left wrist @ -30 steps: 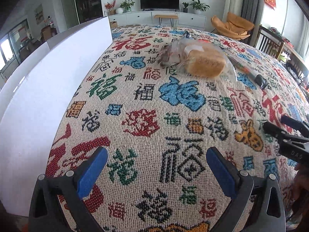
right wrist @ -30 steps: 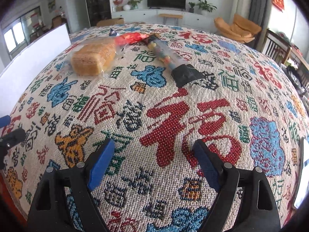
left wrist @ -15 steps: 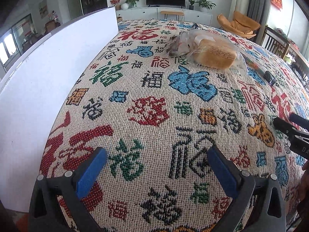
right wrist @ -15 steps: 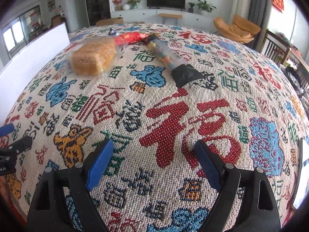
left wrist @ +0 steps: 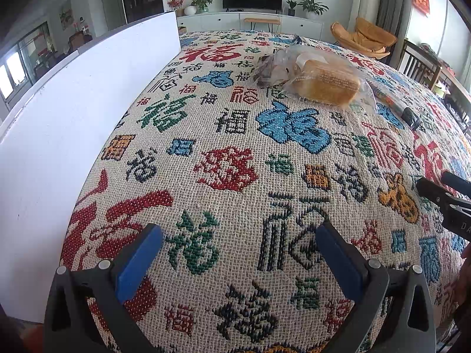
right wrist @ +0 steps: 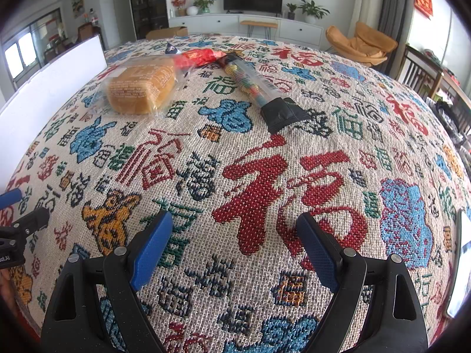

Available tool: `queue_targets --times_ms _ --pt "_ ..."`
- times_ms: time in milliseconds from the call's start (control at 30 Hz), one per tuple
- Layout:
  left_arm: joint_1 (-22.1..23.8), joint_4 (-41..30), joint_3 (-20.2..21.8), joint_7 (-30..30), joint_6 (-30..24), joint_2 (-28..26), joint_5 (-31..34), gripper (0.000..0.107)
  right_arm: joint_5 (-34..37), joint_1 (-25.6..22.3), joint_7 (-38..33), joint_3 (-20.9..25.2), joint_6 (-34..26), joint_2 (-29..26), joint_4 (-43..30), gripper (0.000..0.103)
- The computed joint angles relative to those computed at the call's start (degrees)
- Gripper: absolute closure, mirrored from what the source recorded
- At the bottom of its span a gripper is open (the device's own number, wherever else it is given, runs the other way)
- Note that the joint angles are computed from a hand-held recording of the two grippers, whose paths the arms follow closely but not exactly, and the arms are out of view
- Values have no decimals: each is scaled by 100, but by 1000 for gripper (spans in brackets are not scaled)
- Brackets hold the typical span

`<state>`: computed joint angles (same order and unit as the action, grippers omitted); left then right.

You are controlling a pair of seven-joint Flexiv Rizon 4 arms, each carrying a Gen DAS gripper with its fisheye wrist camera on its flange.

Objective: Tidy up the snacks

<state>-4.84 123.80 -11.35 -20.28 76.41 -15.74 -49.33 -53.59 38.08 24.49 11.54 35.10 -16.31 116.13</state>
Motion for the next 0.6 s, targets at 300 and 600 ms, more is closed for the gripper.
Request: queue_targets --times_ms 300,600 --pt "19 -21 72 -63 -119 22 113 4 -2 -5 -2 1 2 0 2 15" --pt "16 -23 42 22 -59 12 7 4 3 -2 3 6 1 5 1 14"
